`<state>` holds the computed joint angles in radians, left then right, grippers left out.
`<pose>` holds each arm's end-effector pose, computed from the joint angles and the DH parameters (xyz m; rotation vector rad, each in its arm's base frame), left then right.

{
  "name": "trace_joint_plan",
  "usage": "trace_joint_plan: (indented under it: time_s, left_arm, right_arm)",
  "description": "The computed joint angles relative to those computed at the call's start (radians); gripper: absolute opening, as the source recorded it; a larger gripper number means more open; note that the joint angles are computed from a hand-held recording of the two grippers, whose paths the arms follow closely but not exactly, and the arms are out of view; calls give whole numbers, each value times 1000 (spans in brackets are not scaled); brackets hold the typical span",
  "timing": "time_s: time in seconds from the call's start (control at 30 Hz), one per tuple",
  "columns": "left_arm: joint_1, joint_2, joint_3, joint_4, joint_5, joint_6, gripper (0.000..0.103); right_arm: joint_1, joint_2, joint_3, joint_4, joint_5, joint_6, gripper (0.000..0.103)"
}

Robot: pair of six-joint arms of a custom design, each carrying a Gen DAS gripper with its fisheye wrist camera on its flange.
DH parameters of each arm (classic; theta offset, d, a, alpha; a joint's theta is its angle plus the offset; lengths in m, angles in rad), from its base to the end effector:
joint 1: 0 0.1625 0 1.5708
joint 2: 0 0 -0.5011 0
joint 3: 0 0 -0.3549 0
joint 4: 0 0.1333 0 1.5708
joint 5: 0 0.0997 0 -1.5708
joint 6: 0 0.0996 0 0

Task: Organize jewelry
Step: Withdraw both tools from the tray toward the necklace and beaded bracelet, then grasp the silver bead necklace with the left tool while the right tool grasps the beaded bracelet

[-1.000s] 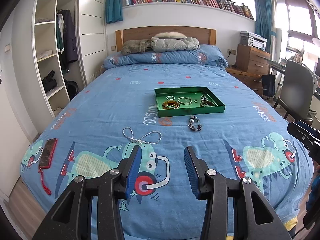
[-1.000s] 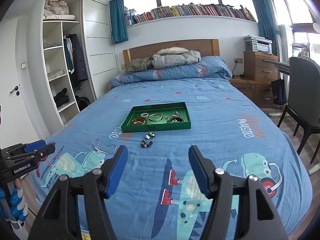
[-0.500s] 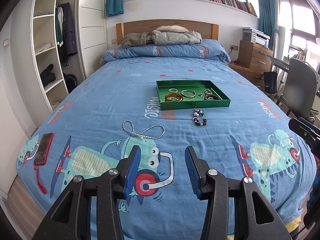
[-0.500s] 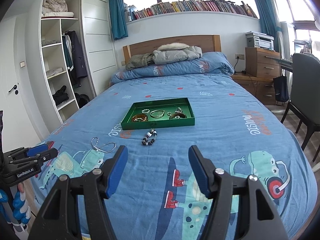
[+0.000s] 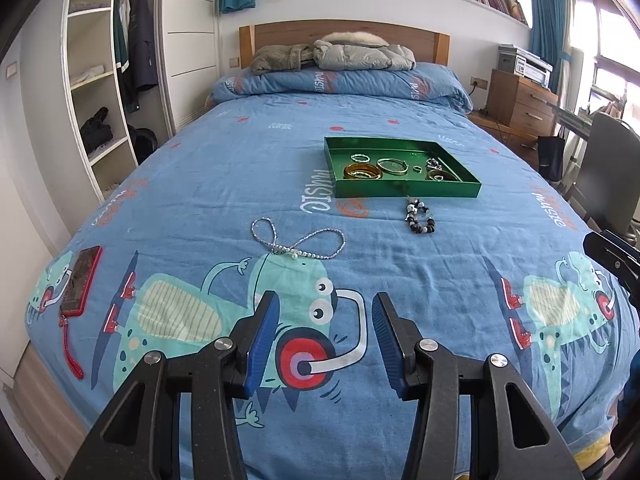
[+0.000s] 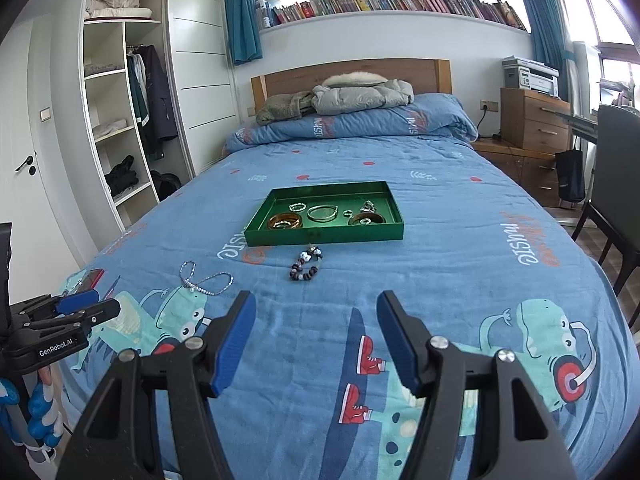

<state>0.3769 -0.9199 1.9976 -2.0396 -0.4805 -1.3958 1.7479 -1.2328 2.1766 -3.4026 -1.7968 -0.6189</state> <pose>-0.4085 -0.4000 0.1537 0.1849 2.1110 -1.0364 0.1996 -0.4850 0.3640 0.8506 -2.3737 1.1060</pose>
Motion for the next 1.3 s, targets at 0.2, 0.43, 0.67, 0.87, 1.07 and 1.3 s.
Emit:
trace_joint_plan:
  time_s: [0.2, 0.43, 0.67, 0.87, 1.07, 1.3]
  left_arm:
    - [29, -5, 20, -28, -15, -3, 48]
    - [63, -20, 51, -59, -29, -8, 49]
    - [93, -57, 104, -73, -40, -39, 49]
    - [124, -93, 146, -89, -46, -67, 49]
    - [180, -86, 163, -290, -59, 73, 49]
    - [276, -20, 122, -599, -99, 332, 59]
  right_arm:
    - [-2, 34, -14, 4, -8, 1, 61]
    - [2, 82, -37, 29, -3, 0, 61]
    - [11, 136, -47, 68, 10, -21, 61]
    - [12, 176, -66, 93, 20, -34, 61]
    - [4, 216, -115, 111, 19, -31, 61]
    - [-14, 292, -256, 182, 1, -23, 61]
